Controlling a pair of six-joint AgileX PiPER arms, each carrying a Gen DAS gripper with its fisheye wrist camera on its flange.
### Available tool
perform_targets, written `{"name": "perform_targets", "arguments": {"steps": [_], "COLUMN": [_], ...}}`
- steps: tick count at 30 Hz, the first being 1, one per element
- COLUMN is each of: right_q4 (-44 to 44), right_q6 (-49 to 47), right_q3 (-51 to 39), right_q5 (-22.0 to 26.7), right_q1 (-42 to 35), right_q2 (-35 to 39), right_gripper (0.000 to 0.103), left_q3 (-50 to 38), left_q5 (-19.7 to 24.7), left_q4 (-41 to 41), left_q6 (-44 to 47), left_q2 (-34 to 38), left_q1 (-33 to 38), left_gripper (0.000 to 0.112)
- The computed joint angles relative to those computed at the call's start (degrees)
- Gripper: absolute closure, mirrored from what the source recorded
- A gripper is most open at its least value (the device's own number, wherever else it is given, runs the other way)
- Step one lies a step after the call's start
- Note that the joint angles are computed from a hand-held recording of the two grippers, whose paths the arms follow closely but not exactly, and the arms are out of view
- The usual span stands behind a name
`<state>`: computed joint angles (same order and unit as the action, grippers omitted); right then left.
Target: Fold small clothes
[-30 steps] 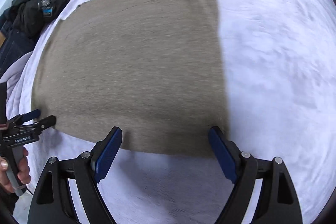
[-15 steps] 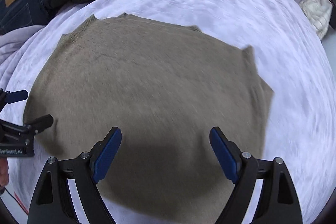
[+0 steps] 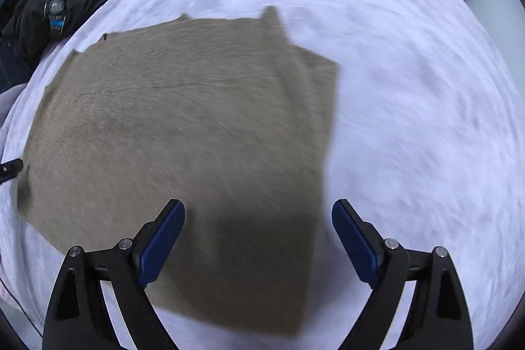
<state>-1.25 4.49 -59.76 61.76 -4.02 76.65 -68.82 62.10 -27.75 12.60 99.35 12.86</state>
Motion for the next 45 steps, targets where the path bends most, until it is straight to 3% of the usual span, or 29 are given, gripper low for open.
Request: {"name": "perform_targets", "arguments": {"steps": [3, 6, 10, 11, 12, 14, 18, 22, 25, 29, 32, 36, 39, 41, 45], "right_q4": [-0.4, 0.5, 2.1, 2.2, 2.3, 2.6, -1.6, -5.7, -8.7, -13.4, -14.4, -20.7, -24.9, -27.9, -31.4], "right_q6": [0.9, 0.5, 5.3, 6.7, 7.3, 7.8, 10.6, 15.4, 18.8, 24.2, 24.5, 32.1, 34.4, 33.6, 42.2], "right_q3": [2.9, 5.8, 7.9, 7.4, 7.6, 5.7, -2.8, -20.1, -36.2, -47.7, -48.1, -38.5, -35.5, -34.0, -24.5], "right_q5": [3.2, 6.2, 7.4, 7.0, 6.2, 4.7, -2.1, -2.3, 4.0, 6.8, 7.4, 3.6, 3.3, 3.3, 4.2], "right_q1": [-0.5, -0.1, 5.3, 7.3, 8.3, 10.1, 14.0, 14.7, 16.4, 17.0, 17.8, 21.6, 25.6, 27.3, 30.2], "right_q2": [-4.9, -9.1, -11.6, -11.4, -11.6, -10.2, 2.5, 21.8, 36.3, 44.6, 45.8, 37.4, 36.6, 38.4, 29.7], "right_gripper": [0.01, 0.01, 0.01, 0.01, 0.01, 0.01, 0.01, 0.01, 0.01, 0.001, 0.001, 0.001, 0.001, 0.001, 0.001], "left_q3": [-2.7, -2.6, -3.7, -4.1, -4.4, -4.8, -5.5, -6.4, -5.9, -5.8, -5.4, -3.9, -3.3, -2.7, 0.1], "left_q5": [0.9, 2.1, -2.9, -2.9, -2.8, -1.9, -0.6, -0.5, -1.7, -3.0, -3.3, -3.3, -4.9, -7.0, -8.7], "left_q4": [-3.8, -3.9, -1.6, -2.0, -2.7, -2.5, -2.2, -1.2, -0.9, -1.8, -4.4, -8.2, -4.4, -0.4, -4.5], "left_q6": [4.2, 4.0, -2.7, -3.6, -3.2, -1.8, -0.7, -1.1, -1.5, -0.5, 0.6, 5.1, 4.9, 3.0, 5.4], "left_q2": [2.8, 2.9, 6.2, 6.2, 6.1, 5.1, 5.1, 5.8, 6.7, 7.7, 8.5, 8.8, 7.5, 6.3, 5.5], "left_q1": [-0.7, -6.7, -14.9, -14.7, -14.0, -12.9, -12.0, -12.3, -12.7, -13.3, -12.6, -11.1, -13.8, -16.7, -14.8], "left_gripper": [0.015, 0.026, 0.026, 0.037, 0.057, 0.071, 0.081, 0.081, 0.075, 0.068, 0.065, 0.047, 0.034, 0.033, 0.032]}}
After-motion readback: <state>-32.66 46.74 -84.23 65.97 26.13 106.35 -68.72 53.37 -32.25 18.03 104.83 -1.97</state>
